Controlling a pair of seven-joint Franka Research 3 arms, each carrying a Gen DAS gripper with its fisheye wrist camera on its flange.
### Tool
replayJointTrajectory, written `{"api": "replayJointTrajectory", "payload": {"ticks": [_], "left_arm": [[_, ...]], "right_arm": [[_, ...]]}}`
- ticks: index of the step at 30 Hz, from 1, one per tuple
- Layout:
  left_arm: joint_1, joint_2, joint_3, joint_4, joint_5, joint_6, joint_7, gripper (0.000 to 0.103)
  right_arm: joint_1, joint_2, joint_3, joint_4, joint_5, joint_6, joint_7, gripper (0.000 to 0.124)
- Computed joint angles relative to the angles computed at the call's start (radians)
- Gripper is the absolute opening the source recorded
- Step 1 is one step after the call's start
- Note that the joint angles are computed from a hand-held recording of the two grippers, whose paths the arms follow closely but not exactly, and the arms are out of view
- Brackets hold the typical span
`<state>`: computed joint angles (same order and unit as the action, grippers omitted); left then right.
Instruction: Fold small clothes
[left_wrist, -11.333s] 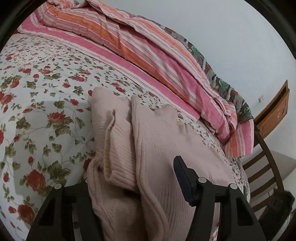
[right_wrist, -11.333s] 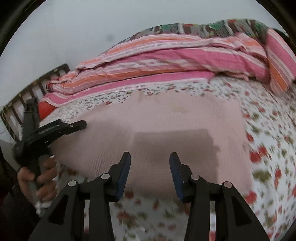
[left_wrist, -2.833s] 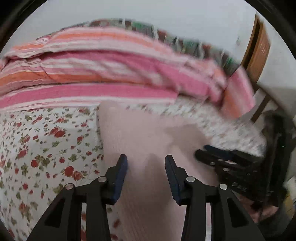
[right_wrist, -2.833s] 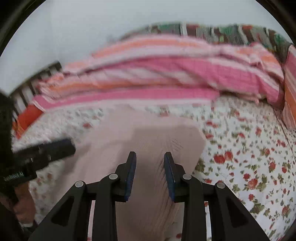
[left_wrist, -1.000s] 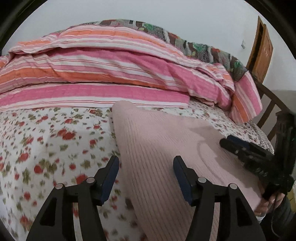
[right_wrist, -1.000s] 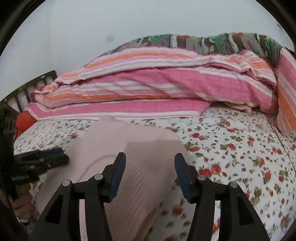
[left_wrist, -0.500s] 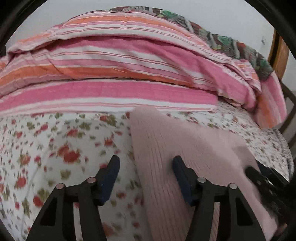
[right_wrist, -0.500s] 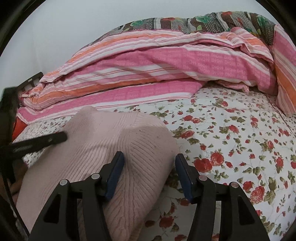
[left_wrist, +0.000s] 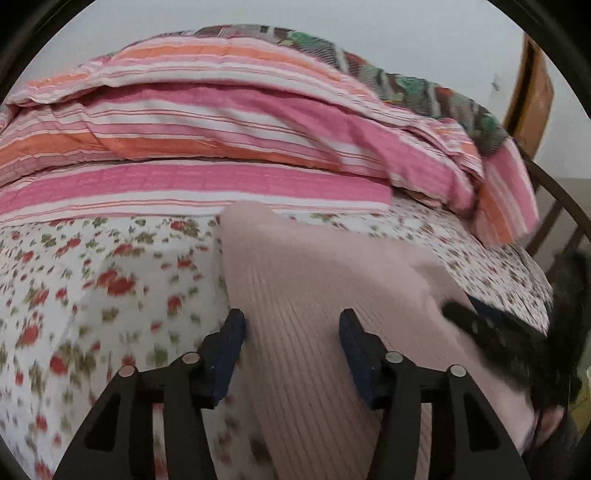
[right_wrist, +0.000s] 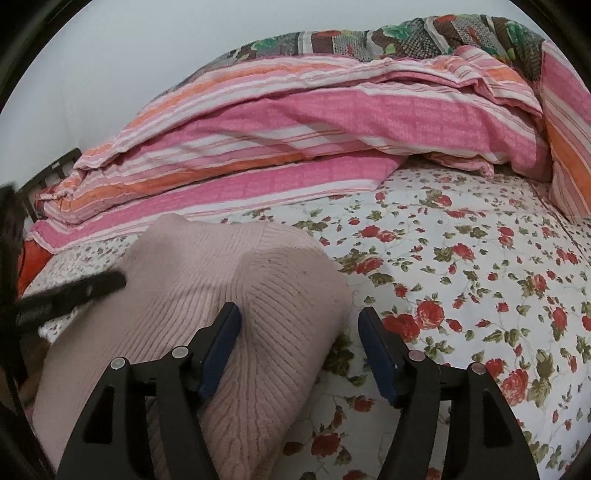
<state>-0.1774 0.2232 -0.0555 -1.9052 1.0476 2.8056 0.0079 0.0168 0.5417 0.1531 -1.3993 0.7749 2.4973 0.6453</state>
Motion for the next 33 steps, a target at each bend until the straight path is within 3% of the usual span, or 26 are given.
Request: {"api": "replayJointTrajectory", "payload": {"ticks": [5,8,11,15,18,19,22,25,26,28,31,33], "left_arm": [[-0.019,-0.09,-0.004,-0.106,0.205,0.053,-0.211,0.059],[-0.008,-0.121,-0.026,-0.149,0.334,0.087,-0.382,0.062],[0.002,-0.136,-0.056,-0.18,0.398,0.083,-0.469,0.065],[0.015,-0.146,-0.073,-0.209,0.435,0.112,-0.547,0.065],[0.018,-0.191,-0.088,-0.246,0.546,0.107,-0.672,0.065],[0.021,-0.2,-0.094,-0.253,0.555,0.101,-0.682,0.065],[0.03,-0.216,-0.107,-0.266,0.546,0.102,-0.678,0.065],[0.029,-0.231,-0.12,-0.276,0.443,0.059,-0.564,0.065],[0.028,-0.23,-0.123,-0.272,0.411,0.041,-0.525,0.065],[0.028,-0.226,-0.126,-0.259,0.334,0.007,-0.448,0.064],[0.031,-0.2,-0.123,-0.234,0.26,0.001,-0.389,0.064],[0.023,-0.166,-0.128,-0.213,0.102,-0.044,-0.221,0.067]], "right_arm": [[-0.071,-0.045,0.0,-0.013,0.069,-0.179,0.081,0.066],[-0.088,-0.108,-0.005,-0.093,0.137,-0.214,0.034,0.066],[-0.054,-0.159,-0.023,-0.175,0.158,-0.161,-0.023,0.054],[-0.007,-0.193,-0.029,-0.211,0.169,-0.078,-0.105,0.014],[-0.05,-0.218,-0.009,-0.225,0.33,-0.115,-0.255,0.013],[-0.031,-0.212,-0.024,-0.225,0.312,-0.09,-0.249,0.012],[0.044,-0.156,-0.076,-0.194,0.117,-0.017,-0.068,0.012],[0.043,-0.204,-0.058,-0.249,0.109,0.06,-0.101,0.023],[0.049,-0.224,-0.057,-0.272,0.098,0.091,-0.107,0.031],[0.05,-0.286,-0.032,-0.346,0.144,0.177,-0.205,0.034],[0.034,-0.35,-0.017,-0.414,0.289,0.156,-0.366,0.036],[0.06,-0.364,-0.031,-0.451,0.304,0.179,-0.423,0.036]]}}
